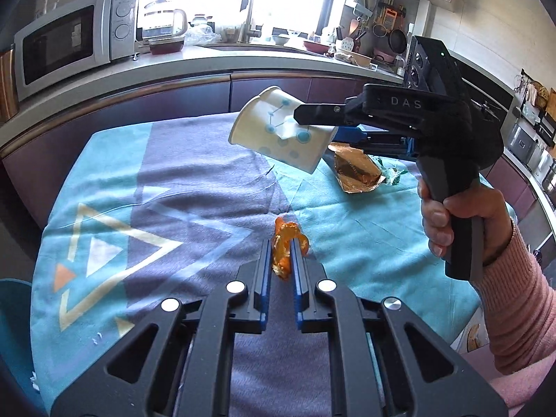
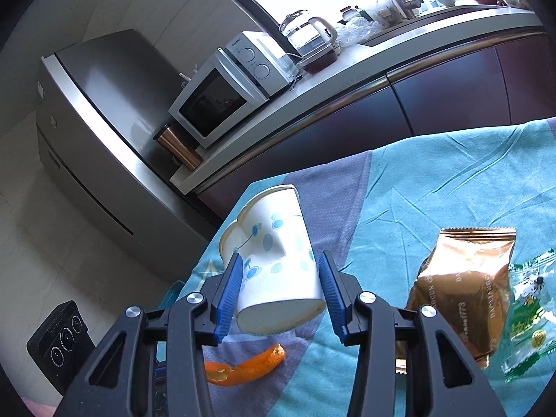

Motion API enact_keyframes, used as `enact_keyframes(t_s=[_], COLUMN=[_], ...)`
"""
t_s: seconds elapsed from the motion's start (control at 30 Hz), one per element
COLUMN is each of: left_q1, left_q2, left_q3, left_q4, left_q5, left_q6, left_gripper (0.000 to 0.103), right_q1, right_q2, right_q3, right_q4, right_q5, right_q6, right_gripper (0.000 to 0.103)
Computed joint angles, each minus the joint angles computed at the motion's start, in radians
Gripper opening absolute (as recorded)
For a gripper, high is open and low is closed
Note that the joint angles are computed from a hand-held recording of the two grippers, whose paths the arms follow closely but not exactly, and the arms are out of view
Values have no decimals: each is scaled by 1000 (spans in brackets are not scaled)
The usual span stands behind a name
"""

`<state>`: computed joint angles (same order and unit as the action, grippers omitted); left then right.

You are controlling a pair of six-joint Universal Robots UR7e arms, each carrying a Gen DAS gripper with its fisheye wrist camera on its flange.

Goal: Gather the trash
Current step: 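Grasp the orange peel with the left tool while the right tool grasps the white dotted paper cup, then carry the orange peel and paper cup toward the teal bin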

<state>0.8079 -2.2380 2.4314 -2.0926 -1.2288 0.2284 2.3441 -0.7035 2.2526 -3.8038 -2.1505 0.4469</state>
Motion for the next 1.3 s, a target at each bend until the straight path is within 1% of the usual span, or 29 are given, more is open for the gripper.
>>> enact_keyframes(t_s=[0.27,0.4,0.73,0.97,1.23,1.3], left_q1=[31,47,56,105,161,187], left_q2=[-91,-129,-208,-215,-216,-209], left_q3=[-39,-62,-119,-157,-191,-201], left_q4=[69,99,163,145,120,103], left_q5=[14,25,69,77,84,76], left_q6=[8,13,21,49,89,108], left_gripper=[10,10,10,10,10,10], right_q1=[48,61,87,102,100,98], right_q2=[46,71,127,170,206,216], right_q3=[-40,-59,-132,-192,-258,-279], right_q4=[11,2,27,59,105,121], right_q5=[7,29,82,118,166,177], right_q6=[14,21,36,34,25,21], right_gripper=[43,43,43,43,43,43])
